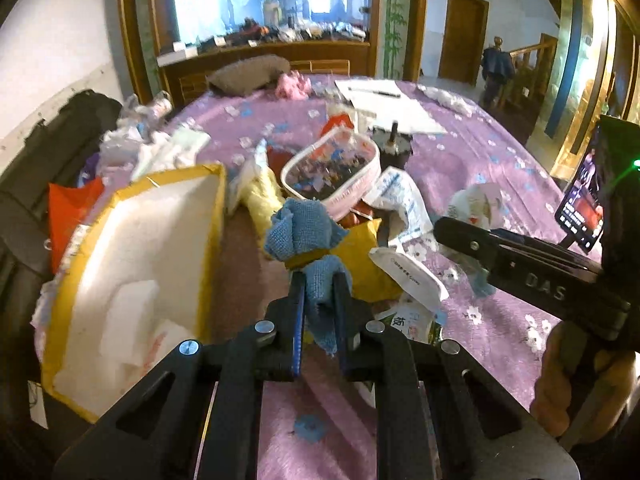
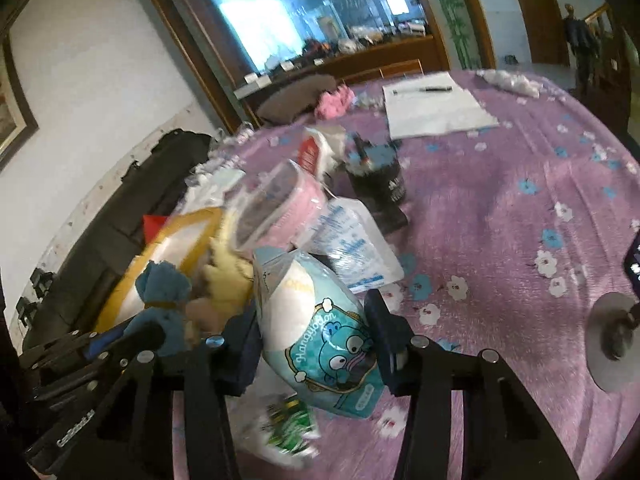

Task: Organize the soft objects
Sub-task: 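Carry both items to the yellow-rimmed tray and release them inside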

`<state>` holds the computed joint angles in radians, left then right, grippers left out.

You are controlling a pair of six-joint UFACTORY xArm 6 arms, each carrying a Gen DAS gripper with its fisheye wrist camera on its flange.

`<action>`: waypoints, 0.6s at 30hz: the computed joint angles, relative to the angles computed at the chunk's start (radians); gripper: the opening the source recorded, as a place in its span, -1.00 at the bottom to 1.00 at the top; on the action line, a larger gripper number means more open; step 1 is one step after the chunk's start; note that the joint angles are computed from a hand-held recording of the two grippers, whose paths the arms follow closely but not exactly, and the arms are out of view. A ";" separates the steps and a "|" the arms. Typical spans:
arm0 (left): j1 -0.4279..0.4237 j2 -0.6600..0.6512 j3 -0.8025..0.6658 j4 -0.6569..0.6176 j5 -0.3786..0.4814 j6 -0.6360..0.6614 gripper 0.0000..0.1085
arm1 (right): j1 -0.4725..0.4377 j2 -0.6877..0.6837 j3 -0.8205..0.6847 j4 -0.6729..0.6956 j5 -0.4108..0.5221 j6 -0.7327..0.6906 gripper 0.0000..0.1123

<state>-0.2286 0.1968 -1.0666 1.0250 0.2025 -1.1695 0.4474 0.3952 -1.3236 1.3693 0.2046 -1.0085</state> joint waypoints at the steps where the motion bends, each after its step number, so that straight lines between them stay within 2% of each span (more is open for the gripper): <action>1: 0.000 -0.024 0.014 0.036 0.006 -0.034 -0.77 | 0.006 -0.023 0.013 0.027 0.002 -0.029 -0.15; 5: 0.004 -0.107 0.069 0.135 0.028 -0.136 -0.77 | 0.025 -0.065 0.029 0.028 0.025 -0.027 -0.14; 10: 0.043 -0.214 0.168 0.166 0.023 -0.175 -0.77 | 0.068 -0.096 0.037 0.014 0.043 -0.030 -0.14; 14: 0.151 -0.324 0.305 -0.036 -0.104 -0.040 -0.77 | 0.106 -0.106 0.031 0.010 0.060 -0.047 -0.15; 18: 0.236 -0.380 0.365 -0.141 -0.137 0.045 -0.77 | 0.130 -0.071 -0.019 0.001 0.096 -0.053 -0.14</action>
